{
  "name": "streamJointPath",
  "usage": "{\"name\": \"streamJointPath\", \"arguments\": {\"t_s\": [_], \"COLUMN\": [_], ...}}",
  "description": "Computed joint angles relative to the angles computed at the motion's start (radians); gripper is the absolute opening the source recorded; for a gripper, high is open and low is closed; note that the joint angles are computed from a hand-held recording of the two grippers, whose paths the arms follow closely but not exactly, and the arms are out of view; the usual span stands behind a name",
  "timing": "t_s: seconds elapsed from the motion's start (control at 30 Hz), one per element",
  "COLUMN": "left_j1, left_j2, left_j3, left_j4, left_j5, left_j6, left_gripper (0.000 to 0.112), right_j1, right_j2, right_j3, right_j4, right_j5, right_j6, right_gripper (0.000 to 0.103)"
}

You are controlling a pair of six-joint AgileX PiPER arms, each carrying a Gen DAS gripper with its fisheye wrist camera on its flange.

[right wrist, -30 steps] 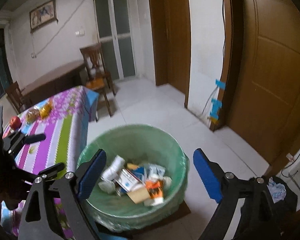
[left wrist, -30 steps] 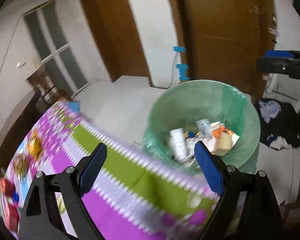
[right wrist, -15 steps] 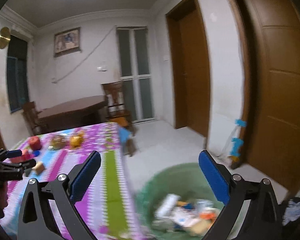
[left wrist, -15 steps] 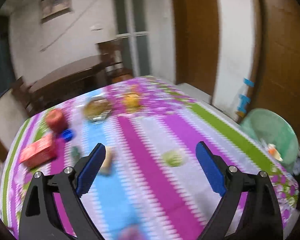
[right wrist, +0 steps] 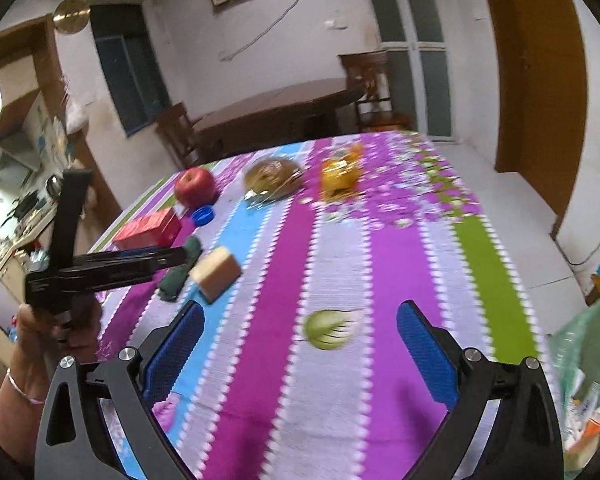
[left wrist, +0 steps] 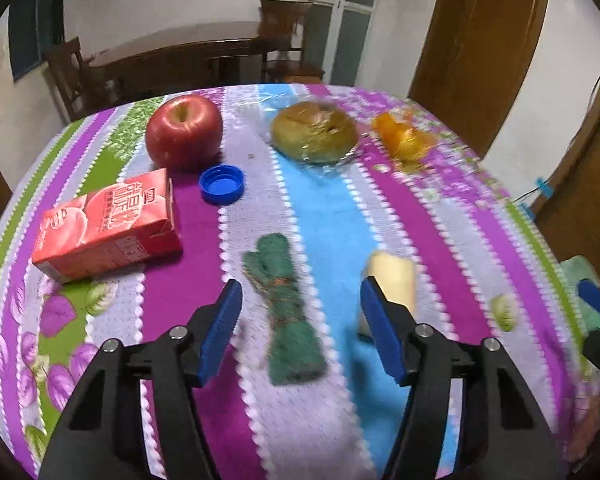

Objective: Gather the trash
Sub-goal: 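Grasp the green scrubber with left tool while right tool grasps the cream sponge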

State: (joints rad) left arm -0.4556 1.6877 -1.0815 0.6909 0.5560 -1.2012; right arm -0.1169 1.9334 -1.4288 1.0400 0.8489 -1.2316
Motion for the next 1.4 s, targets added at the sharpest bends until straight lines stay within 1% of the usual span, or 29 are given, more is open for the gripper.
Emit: {"name": "streamJointPath", "arguments": {"t_s": [0.07,0.1,0.13,0.17,0.2,0.27,0.3,0.37,0.4,0.47,0.5,0.53,0.67,0.77,0.83,0.9,0.97,1.0,1.1,1.13,1.17,1.23,1.27,1.3,1.37,1.4], "left_j1": [0.023,0.038,0.046,0.050,0.046,0.059,0.069,0.076,0.078,0.067,0.056,0.051,0.034,0.029,0.054,0.071,0.076,0.074,0.061,0.054,0.042,0.020,0.021,0.029,0.047,0.052], "left_j2": [0.014,0.023,0.031,0.039,0.035,0.024,0.008,-0.026,-0.042,-0.058,-0.060,-0.068,-0.069,-0.076,-0.093,-0.098,-0.102,-0.100,-0.093,-0.090,-0.082,-0.064,-0.060,-0.062,-0.071,-0.080], "left_j3": [0.008,0.011,0.013,0.018,0.029,0.056,0.074,0.110,0.127,0.149,0.164,0.182,0.188,0.201,0.221,0.227,0.231,0.229,0.220,0.216,0.207,0.188,0.184,0.185,0.194,0.203], "left_j4": [-0.032,-0.073,-0.089,-0.093,-0.058,-0.060,-0.070,-0.056,-0.050,-0.018,0.038,0.077,0.121,0.140,0.115,0.095,0.086,0.088,0.099,0.102,0.123,0.161,0.164,0.154,0.128,0.117], "left_j5": [-0.038,-0.058,-0.066,-0.074,-0.076,-0.104,-0.118,-0.120,-0.112,-0.077,-0.064,-0.067,-0.038,-0.038,-0.081,-0.105,-0.115,-0.113,-0.096,-0.086,-0.059,0.009,0.022,0.019,-0.006,-0.030], "left_j6": [0.027,0.064,0.076,0.075,0.040,0.041,0.040,0.010,0.002,-0.015,-0.047,-0.062,-0.044,-0.026,0.017,0.042,0.054,0.052,0.043,0.041,0.016,-0.041,-0.052,-0.051,-0.041,-0.031], "left_gripper": [0.051,0.044,0.034,0.027,0.021,0.018,0.018,0.017,0.017,0.017,0.017,0.017,0.019,0.020,0.020,0.020,0.020,0.020,0.022,0.024,0.028,0.046,0.050,0.051,0.049,0.037], "right_j1": [0.026,0.036,0.046,0.064,0.074,0.116,0.123,0.171,0.196,0.256,0.277,0.296,0.373,0.414,0.422,0.413,0.396,0.386,0.359,0.347,0.331,0.306,0.295,0.286,0.265,0.254], "right_j2": [0.015,0.016,0.015,0.019,0.019,0.040,0.044,0.065,0.070,0.087,0.097,0.105,0.164,0.198,0.234,0.239,0.244,0.243,0.217,0.207,0.188,0.152,0.139,0.128,0.111,0.104], "right_j3": [-0.014,-0.014,-0.012,-0.017,-0.021,-0.054,-0.063,-0.097,-0.106,-0.129,-0.146,-0.155,-0.234,-0.272,-0.314,-0.307,-0.312,-0.312,-0.264,-0.246,-0.209,-0.147,-0.124,-0.103,-0.074,-0.063], "right_j4": [-0.017,-0.027,-0.036,-0.049,-0.060,-0.101,-0.113,-0.161,-0.186,-0.234,-0.255,-0.272,-0.380,-0.470,-0.497,-0.475,-0.437,-0.422,-0.398,-0.379,-0.352,-0.325,-0.308,-0.293,-0.264,-0.250], "right_j5": [-0.006,-0.009,-0.017,-0.032,-0.035,-0.048,-0.042,-0.041,-0.047,-0.083,-0.091,-0.102,-0.128,-0.161,-0.136,-0.146,-0.117,-0.105,-0.111,-0.109,-0.115,-0.135,-0.141,-0.147,-0.148,-0.143], "right_j6": [0.014,0.016,0.015,0.021,0.025,0.065,0.071,0.113,0.133,0.184,0.214,0.241,0.421,0.535,0.583,0.555,0.516,0.503,0.445,0.416,0.371,0.319,0.296,0.276,0.247,0.235], "right_gripper": [0.097,0.096,0.096,0.096,0.095,0.095,0.094,0.093,0.091,0.091,0.090,0.089,0.087,0.076,0.055,0.050,0.046,0.044,0.043,0.042,0.042,0.041,0.041,0.041,0.041,0.041]}}
